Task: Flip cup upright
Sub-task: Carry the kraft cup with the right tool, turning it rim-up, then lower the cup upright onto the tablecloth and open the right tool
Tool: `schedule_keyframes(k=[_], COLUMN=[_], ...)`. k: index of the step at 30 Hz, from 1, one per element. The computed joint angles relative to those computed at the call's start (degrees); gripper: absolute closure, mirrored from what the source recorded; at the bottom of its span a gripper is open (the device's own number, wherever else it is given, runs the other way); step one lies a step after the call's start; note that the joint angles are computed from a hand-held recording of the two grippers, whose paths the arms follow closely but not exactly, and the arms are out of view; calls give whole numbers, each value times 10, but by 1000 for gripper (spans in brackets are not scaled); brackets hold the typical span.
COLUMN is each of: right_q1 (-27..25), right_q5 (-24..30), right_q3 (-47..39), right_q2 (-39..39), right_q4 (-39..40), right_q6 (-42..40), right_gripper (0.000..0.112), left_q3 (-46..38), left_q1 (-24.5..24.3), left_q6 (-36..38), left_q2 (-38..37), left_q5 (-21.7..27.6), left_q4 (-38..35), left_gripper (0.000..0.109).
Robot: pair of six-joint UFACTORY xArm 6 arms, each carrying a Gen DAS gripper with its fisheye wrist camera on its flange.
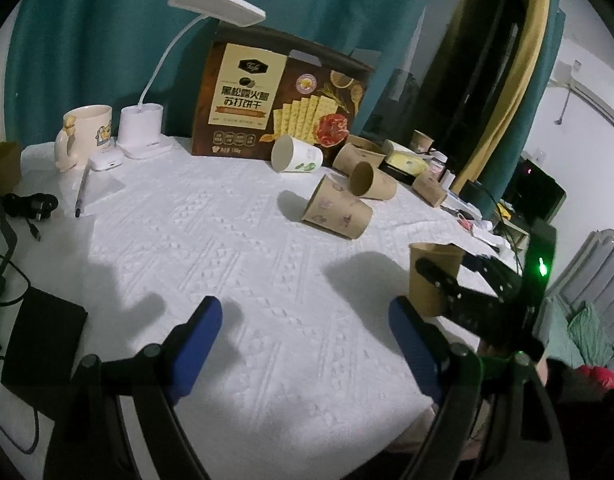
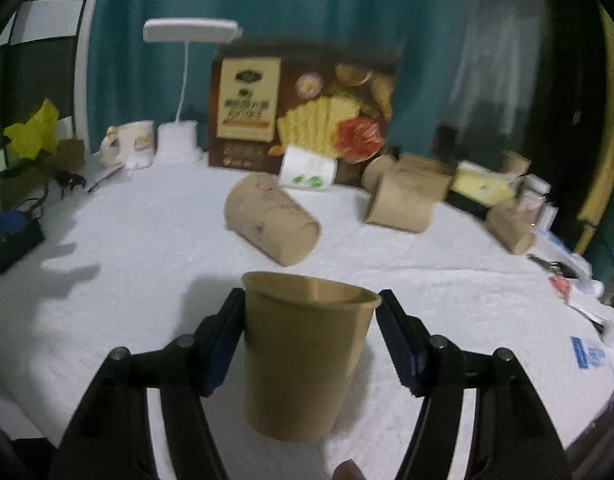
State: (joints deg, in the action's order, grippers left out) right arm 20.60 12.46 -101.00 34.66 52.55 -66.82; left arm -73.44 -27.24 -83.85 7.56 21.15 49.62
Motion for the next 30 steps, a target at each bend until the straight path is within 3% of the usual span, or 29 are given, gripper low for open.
schedule_keyframes(k=[4, 8, 12, 19, 30], right_q1=[4, 3, -2, -7, -22], right_q5=[-26, -24, -16, -12, -23], right_q3=[40, 70, 103, 136, 221], right_q2=[-33, -57, -74, -96, -173], right_q4=[192, 269, 251, 244, 184], right_q6=[-160, -243, -222, -202, -97], right_gripper=[49, 46, 45, 32, 31], left_q3=[-14, -29, -43, -49, -55], left_q1=[-11, -23, -34, -46, -58], left_q6=[-6, -12, -32, -57, -90], left_q2=[10, 17, 23, 26, 21], left_q5=[7, 16, 26, 33, 25], left_q4=[5, 13, 41, 65, 118], left_gripper=[23, 23, 23, 23, 23])
